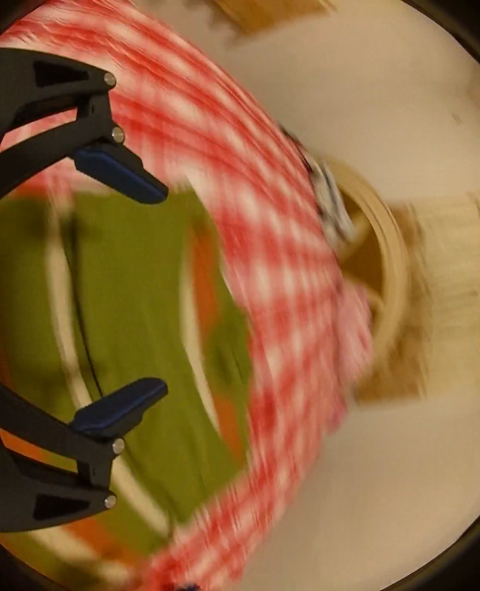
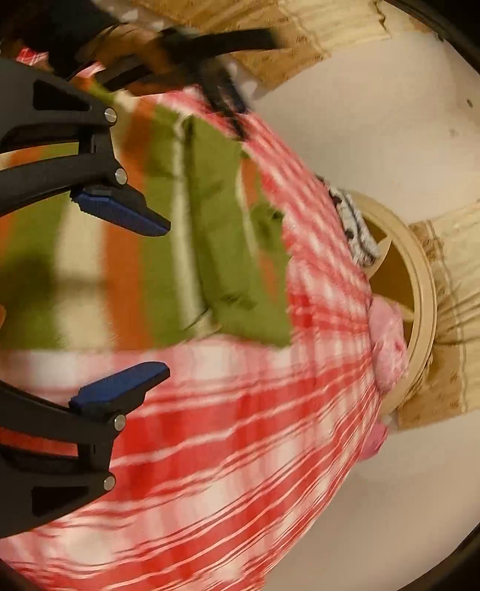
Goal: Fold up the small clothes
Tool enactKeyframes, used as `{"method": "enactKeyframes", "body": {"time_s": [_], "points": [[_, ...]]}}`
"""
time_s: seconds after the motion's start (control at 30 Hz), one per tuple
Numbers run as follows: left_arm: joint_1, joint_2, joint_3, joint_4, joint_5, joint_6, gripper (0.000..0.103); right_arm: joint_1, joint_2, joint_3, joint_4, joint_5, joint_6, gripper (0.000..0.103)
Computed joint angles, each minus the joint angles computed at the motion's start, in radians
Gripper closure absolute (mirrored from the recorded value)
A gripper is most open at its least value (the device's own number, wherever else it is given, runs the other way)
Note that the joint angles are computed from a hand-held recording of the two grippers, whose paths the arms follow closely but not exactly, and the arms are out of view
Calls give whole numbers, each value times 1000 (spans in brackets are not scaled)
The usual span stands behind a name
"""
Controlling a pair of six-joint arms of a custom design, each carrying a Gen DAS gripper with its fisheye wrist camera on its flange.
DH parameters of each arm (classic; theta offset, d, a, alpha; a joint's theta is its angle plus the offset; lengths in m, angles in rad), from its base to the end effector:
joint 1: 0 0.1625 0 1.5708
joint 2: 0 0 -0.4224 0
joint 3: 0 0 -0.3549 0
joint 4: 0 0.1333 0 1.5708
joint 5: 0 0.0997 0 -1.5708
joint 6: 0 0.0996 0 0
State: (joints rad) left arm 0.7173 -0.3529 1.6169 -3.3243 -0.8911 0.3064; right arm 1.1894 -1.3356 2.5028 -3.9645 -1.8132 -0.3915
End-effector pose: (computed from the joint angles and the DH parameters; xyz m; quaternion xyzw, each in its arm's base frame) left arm -0.3444 -0.5604 -0.0513 0.4337 0.8094 -0.3073 0.2497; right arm -0.0334 -0.3772 0.3081 -0.0655 -0.8121 0.4919 0.3069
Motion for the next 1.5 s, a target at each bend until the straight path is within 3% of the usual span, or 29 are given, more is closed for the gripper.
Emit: {"method": "enactKeyframes", "body": {"time_s": [0.07, 0.2, 0.3, 0.37, 0.47, 0.57, 0.7, 0.8, 0.93, 1.0, 1.03, 1.07, 1.1, 1.17, 1.27, 1.33, 1.43, 1.5], "points": [[39, -20, 2, 42, 45, -75, 6, 26, 17, -98, 109, -24, 14, 43], [101, -57, 30, 103, 19, -185, 6, 47, 96, -271, 274, -77, 51, 47], [122, -51, 16, 167, 2, -229, 6, 58, 178, -387, 386, -195, 83, 51], [131, -53, 3, 223, -16, -254, 6, 50, 206, -415, 424, -212, 99, 88], [132, -51, 2, 235, -20, -255, 5, 59, 221, -396, 336, -224, 50, 101], [139, -49, -12, 279, -15, -265, 4, 89, 233, -381, 218, -285, -21, 101], [145, -55, -13, 296, -19, -282, 4, 66, 232, -407, 276, -315, 15, 101], [143, -75, 15, 272, -33, -285, 4, 50, 252, -406, 257, -322, 5, 101], [135, -106, 58, 141, -61, -271, 4, 62, 246, -376, 215, -327, -18, 100], [126, -106, 40, 113, -59, -262, 3, 79, 252, -384, 193, -373, -24, 93], [125, -102, 24, 124, -57, -262, 2, 95, 266, -392, 145, -410, -50, 79], [122, -95, 4, 137, -57, -259, 2, 105, 269, -391, 114, -410, -73, 52], [118, -79, -20, 142, -46, -245, 2, 110, 262, -383, 101, -378, -85, 43], [113, -53, -55, 171, -24, -232, 2, 119, 243, -373, 130, -306, -83, 42], [118, -21, -94, 254, -15, -235, 2, 141, 262, -406, 189, -291, -110, 42], [121, -3, -108, 299, 2, -239, 2, 130, 266, -425, 262, -254, -85, 42], [128, 7, -115, 342, 7, -245, 2, 103, 295, -465, 345, -295, -29, 42], [128, 3, -111, 346, 2, -249, 0, 82, 306, -447, 292, -268, -64, 42]]}}
